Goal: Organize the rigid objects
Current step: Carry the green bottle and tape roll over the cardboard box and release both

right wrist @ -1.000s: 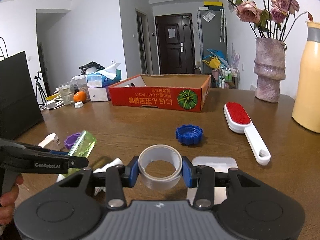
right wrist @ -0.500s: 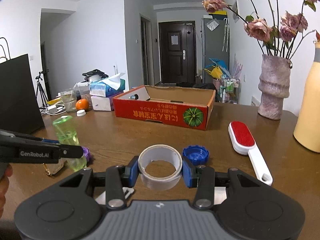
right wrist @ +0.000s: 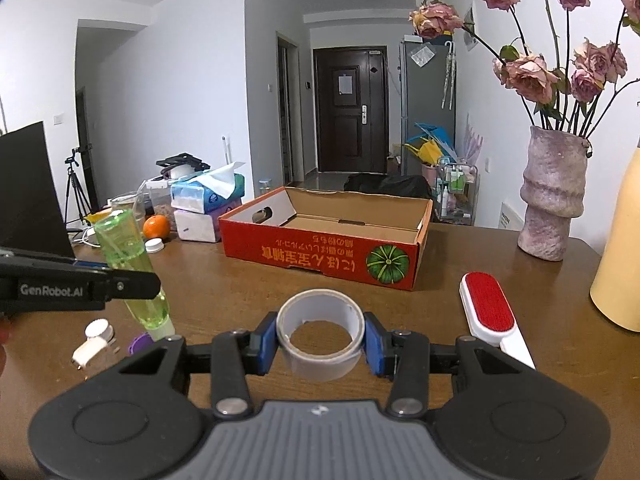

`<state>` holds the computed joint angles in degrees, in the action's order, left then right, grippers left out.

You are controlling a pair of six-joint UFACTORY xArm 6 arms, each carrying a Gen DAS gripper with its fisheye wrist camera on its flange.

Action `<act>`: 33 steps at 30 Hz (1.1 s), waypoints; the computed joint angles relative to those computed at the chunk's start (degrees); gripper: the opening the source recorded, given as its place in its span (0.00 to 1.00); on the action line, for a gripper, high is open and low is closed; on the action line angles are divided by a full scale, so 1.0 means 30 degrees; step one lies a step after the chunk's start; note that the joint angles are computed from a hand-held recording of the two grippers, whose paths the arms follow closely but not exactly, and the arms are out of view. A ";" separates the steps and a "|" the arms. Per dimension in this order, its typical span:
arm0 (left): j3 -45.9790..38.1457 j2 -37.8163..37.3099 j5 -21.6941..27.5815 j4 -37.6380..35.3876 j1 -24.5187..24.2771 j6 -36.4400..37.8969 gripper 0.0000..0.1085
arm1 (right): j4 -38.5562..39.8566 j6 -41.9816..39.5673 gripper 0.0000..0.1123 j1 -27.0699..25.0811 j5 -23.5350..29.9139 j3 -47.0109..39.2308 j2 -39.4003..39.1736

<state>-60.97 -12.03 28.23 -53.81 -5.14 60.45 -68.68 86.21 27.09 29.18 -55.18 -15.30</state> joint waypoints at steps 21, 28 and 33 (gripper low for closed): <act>-0.6258 0.4889 0.0111 0.1882 -0.0681 -0.2387 0.30 | 0.4296 -0.4919 0.38 -0.2029 -0.0793 -0.5650 0.4643; -0.9030 0.7110 0.0210 0.2855 -0.0867 -0.3849 0.30 | 0.5821 -0.6903 0.38 -0.2616 -0.0746 -0.8028 0.6672; -1.1442 0.8971 0.0347 0.3678 -0.0967 -0.4968 0.30 | 0.7098 -0.8373 0.38 -0.3023 -0.0604 -1.0012 0.8354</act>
<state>-95.29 14.89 29.27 -42.77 -8.04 45.54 -47.39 61.09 18.02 27.36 -85.22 9.76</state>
